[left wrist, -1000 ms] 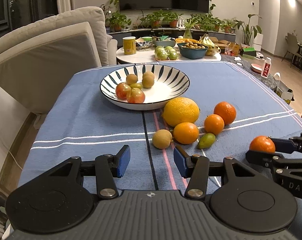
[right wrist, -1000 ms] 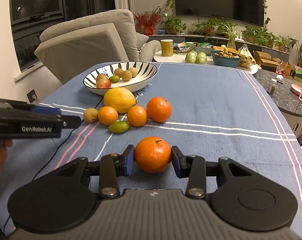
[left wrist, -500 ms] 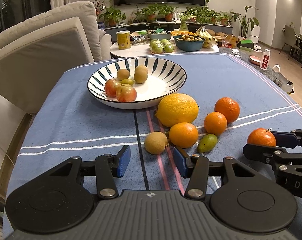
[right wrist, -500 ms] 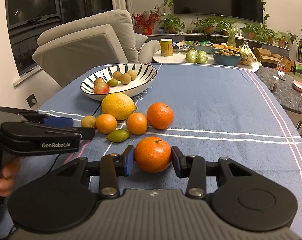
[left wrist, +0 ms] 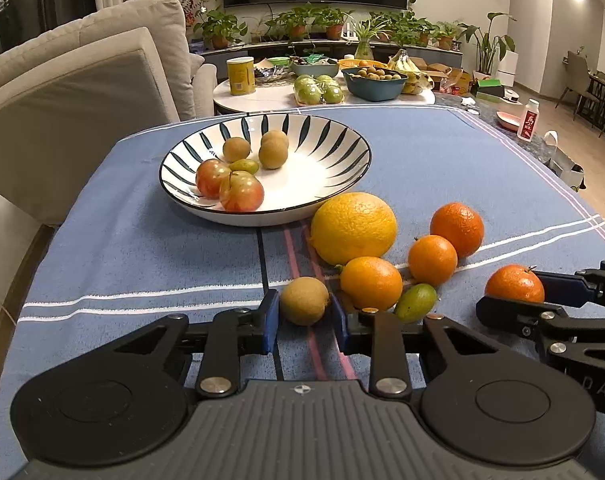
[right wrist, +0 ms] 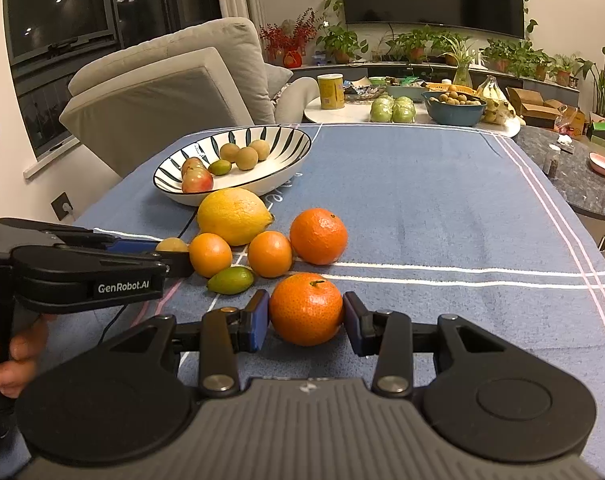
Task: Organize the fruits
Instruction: 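Close the left tool on a brown kiwi while the right tool grips an orange, then lift the kiwi and orange and carry both over the striped bowl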
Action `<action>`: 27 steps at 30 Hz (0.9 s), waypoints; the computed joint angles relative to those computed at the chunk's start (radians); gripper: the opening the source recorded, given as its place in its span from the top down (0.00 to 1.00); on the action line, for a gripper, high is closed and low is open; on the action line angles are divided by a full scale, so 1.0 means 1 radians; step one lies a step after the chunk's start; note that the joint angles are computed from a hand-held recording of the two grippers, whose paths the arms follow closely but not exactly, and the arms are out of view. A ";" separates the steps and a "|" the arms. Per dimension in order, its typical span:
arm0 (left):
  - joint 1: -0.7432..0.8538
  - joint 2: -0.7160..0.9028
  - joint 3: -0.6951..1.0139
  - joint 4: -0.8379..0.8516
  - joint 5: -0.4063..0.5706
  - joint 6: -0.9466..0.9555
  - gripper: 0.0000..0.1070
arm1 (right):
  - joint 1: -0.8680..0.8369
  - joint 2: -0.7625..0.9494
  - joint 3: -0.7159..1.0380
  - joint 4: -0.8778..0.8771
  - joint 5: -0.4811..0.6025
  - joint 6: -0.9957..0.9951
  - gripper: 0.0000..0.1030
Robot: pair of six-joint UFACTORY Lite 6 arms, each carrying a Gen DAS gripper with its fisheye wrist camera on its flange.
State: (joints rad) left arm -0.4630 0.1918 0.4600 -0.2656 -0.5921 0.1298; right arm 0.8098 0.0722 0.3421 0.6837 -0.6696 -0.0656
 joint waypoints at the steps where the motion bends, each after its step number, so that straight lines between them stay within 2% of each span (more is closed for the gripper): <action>1: -0.001 -0.001 -0.002 -0.002 -0.001 0.001 0.76 | 0.001 -0.002 -0.001 0.004 0.000 -0.001 0.23; 7: -0.011 -0.020 -0.017 -0.014 -0.003 0.002 0.76 | 0.020 -0.024 -0.004 0.049 0.003 -0.032 0.23; 22: -0.024 -0.283 -0.156 -0.063 0.026 0.047 0.76 | 0.106 -0.119 -0.003 0.186 -0.016 -0.162 0.23; 27: -0.030 -0.306 -0.157 -0.073 0.033 0.057 0.76 | 0.097 -0.105 0.035 0.178 -0.013 -0.182 0.23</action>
State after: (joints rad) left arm -0.4929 -0.1145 0.3031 -0.3386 -0.5595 0.1868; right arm 0.9066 -0.0330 0.3771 0.8616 -0.6825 -0.2475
